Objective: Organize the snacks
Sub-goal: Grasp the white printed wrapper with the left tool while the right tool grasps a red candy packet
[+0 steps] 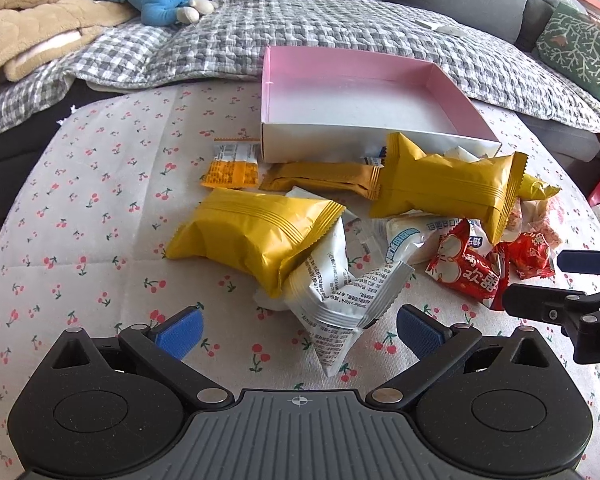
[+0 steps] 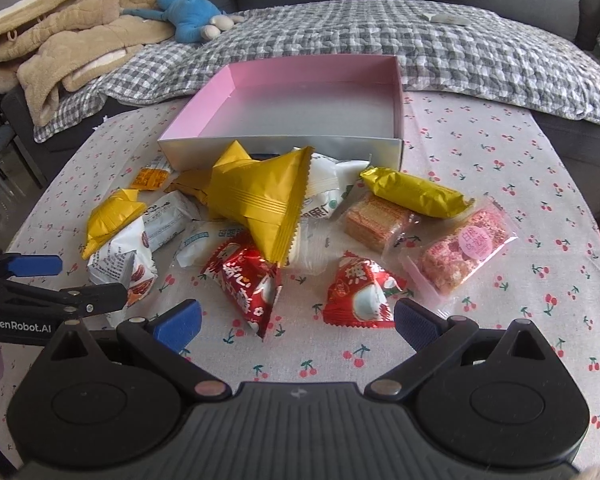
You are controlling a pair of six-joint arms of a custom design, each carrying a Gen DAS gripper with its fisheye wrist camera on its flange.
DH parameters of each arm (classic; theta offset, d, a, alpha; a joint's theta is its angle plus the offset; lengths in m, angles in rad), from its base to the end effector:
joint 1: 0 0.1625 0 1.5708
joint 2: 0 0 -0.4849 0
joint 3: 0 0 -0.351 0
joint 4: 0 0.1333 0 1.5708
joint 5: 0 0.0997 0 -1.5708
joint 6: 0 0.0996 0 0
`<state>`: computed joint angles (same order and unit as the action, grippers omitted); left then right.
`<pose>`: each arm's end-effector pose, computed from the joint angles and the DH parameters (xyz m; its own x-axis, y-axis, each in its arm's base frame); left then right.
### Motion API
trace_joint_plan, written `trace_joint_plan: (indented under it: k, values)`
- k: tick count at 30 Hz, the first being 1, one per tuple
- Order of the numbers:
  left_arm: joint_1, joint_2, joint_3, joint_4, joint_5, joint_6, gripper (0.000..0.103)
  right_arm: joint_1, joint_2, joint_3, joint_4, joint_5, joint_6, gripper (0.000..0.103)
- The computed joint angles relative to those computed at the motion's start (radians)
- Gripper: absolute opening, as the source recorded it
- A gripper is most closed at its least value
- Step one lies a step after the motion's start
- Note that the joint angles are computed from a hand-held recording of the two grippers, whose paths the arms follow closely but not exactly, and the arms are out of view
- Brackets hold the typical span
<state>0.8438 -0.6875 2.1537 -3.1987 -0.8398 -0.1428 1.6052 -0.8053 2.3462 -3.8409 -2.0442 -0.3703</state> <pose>-0.1975 -0.5226 0.0640 -0.7147 0.3053 -0.6293 0.5599 0.7889 -0.2531 0.1043 -0.4766 0.1616 -0.8297 -0.0152 0.5581 -0.3496 0.7935 -0.4981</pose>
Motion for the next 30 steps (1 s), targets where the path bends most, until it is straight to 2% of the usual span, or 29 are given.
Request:
trace_joint_plan:
  k: [2,5,10,17,19,22,30]
  values:
    - [0.01,-0.002,-0.001,-0.004,-0.02,0.0,0.101,-0.005,0.0,0.002,0.002,0.043,-0.016,0.101]
    - [0.024,0.001,-0.003,-0.019,-0.057,0.004,0.101,-0.013,0.002,-0.003,0.007,0.09,-0.048,0.094]
    - [0.047,0.014,-0.008,-0.05,-0.119,0.019,0.092,-0.022,0.019,-0.014,-0.012,0.13,-0.093,0.086]
    - [0.071,0.035,-0.009,-0.137,-0.158,0.05,0.078,-0.043,0.025,-0.011,-0.031,0.201,-0.124,0.066]
    - [0.073,0.042,-0.009,-0.157,-0.162,0.061,0.077,-0.048,0.022,-0.012,-0.018,0.216,-0.123,0.065]
    - [0.075,0.053,-0.007,-0.187,-0.164,0.079,0.075,-0.046,0.031,-0.021,-0.006,0.198,-0.141,0.062]
    - [0.077,0.07,0.0,-0.242,-0.154,0.099,0.069,-0.052,0.054,-0.036,-0.005,0.155,-0.143,0.042]
